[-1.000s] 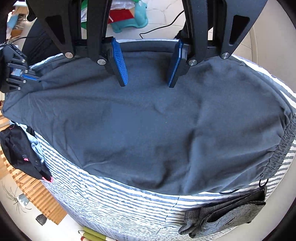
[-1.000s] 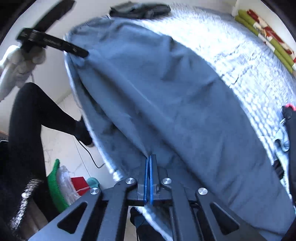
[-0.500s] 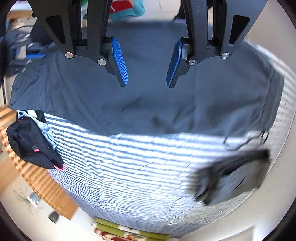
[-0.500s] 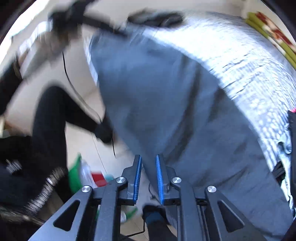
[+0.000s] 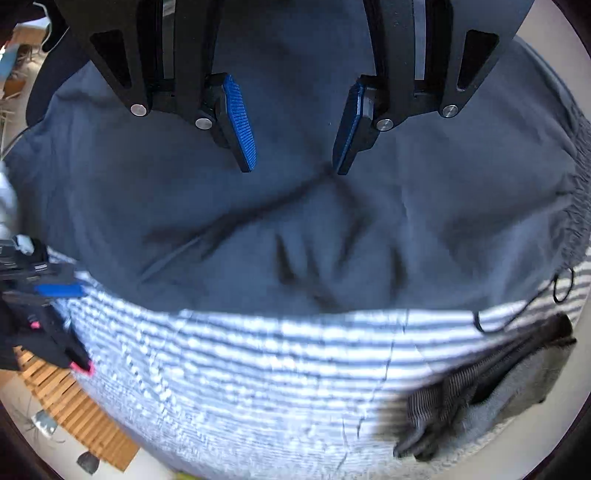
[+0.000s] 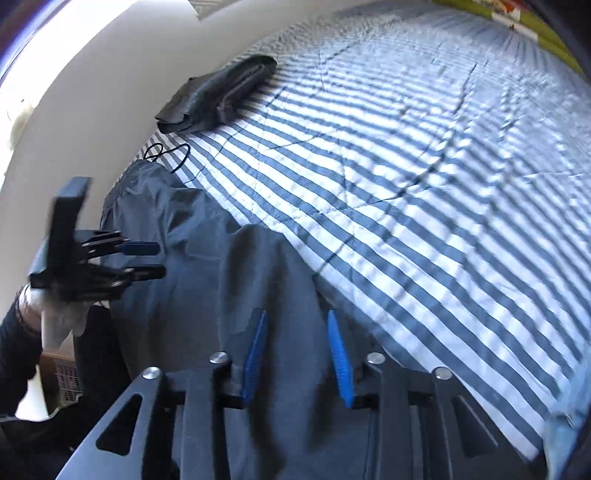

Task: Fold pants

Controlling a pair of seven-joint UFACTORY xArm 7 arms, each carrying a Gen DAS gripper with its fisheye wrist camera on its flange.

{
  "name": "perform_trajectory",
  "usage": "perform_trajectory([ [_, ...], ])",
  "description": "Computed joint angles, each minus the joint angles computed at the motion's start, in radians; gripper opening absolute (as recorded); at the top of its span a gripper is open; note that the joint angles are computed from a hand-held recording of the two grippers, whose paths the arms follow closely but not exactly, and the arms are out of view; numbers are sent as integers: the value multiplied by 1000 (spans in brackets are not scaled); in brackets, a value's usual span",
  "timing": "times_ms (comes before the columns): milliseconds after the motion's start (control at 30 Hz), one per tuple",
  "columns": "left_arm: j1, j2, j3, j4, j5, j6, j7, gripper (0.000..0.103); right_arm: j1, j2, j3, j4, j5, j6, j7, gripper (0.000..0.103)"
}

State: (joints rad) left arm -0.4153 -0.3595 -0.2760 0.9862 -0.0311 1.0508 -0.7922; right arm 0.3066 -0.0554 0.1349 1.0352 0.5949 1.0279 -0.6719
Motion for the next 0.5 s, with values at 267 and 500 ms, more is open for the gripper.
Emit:
perform_trajectory([
  [267,0,164,1,225,42,-64,65,47,26,-15,30,-74,114,-94,-93,3],
  [500,-37,264,22,291,-55,-146,118,47,105,-279,-14,-301,272,-128,-212,2],
])
